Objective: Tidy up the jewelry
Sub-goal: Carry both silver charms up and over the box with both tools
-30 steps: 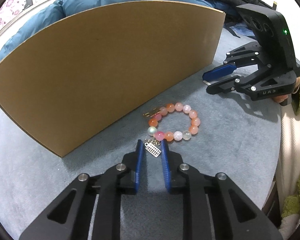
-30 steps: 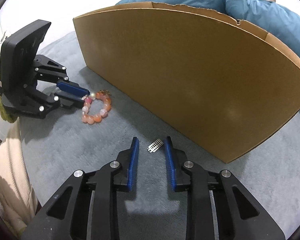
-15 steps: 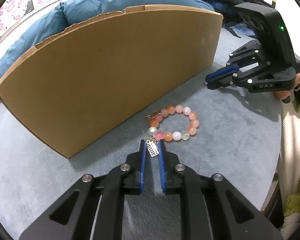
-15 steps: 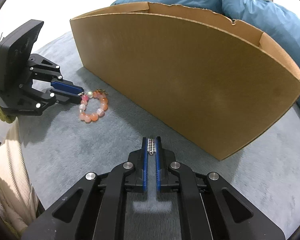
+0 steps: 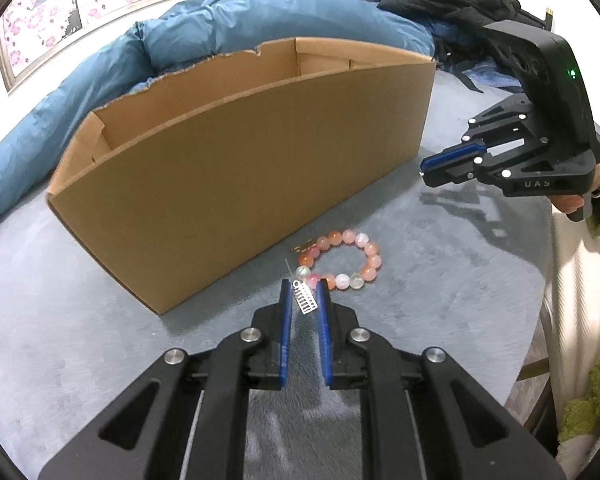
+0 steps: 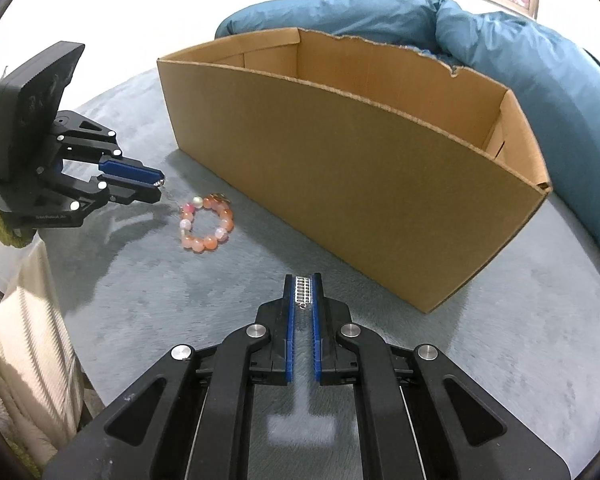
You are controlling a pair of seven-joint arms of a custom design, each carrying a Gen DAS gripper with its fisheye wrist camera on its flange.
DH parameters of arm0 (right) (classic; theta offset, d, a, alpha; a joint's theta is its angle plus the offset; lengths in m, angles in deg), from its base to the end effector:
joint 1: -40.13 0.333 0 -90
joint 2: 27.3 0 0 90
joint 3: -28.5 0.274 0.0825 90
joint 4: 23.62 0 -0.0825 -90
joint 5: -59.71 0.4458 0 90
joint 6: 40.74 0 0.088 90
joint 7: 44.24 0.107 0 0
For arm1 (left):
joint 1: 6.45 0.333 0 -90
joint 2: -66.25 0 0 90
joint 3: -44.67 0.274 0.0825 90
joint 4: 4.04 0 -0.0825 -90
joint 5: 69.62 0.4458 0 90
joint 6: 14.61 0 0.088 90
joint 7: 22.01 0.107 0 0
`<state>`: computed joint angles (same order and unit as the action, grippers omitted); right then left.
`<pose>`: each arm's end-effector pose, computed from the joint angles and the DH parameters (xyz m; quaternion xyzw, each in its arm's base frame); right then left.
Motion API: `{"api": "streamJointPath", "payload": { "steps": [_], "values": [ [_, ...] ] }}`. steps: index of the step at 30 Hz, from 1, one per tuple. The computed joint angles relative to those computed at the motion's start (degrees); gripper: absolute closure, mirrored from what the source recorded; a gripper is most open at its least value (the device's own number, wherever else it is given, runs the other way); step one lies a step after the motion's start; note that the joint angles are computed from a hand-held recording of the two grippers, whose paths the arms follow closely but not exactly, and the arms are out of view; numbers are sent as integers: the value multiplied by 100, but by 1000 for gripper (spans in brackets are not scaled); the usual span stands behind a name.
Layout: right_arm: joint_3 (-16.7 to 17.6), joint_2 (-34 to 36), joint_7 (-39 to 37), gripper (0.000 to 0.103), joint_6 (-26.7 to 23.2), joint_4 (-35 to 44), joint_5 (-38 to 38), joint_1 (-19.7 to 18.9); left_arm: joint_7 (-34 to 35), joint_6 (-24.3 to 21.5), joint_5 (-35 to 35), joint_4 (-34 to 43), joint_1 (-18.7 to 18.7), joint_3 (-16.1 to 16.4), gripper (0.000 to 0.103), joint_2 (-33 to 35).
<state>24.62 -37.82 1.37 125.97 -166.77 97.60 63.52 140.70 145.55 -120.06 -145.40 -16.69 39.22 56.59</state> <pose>0.5205 0.1454 0.3268 -0.8166 0.4782 -0.1406 0.2910 0.5300 -0.1107 0.3174 -0.3641 0.8736 -0.2858 0.1501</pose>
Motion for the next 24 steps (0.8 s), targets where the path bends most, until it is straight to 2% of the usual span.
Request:
{"api": "streamJointPath", "payload": {
  "steps": [11,17,24],
  "values": [
    [-355,-725,16,98,173,-462,-133,328,75,125,-121,-381,-218,148,92,-634],
    [-802,-1095,-183,98,262,-594,-1,763,1,147,-85,-519,-383,277,92,-1018],
    [-1280,-1452,-571,98,413,-532,255,1257,340,203,-496,-375,-743,564,92,-1363]
  ]
}}
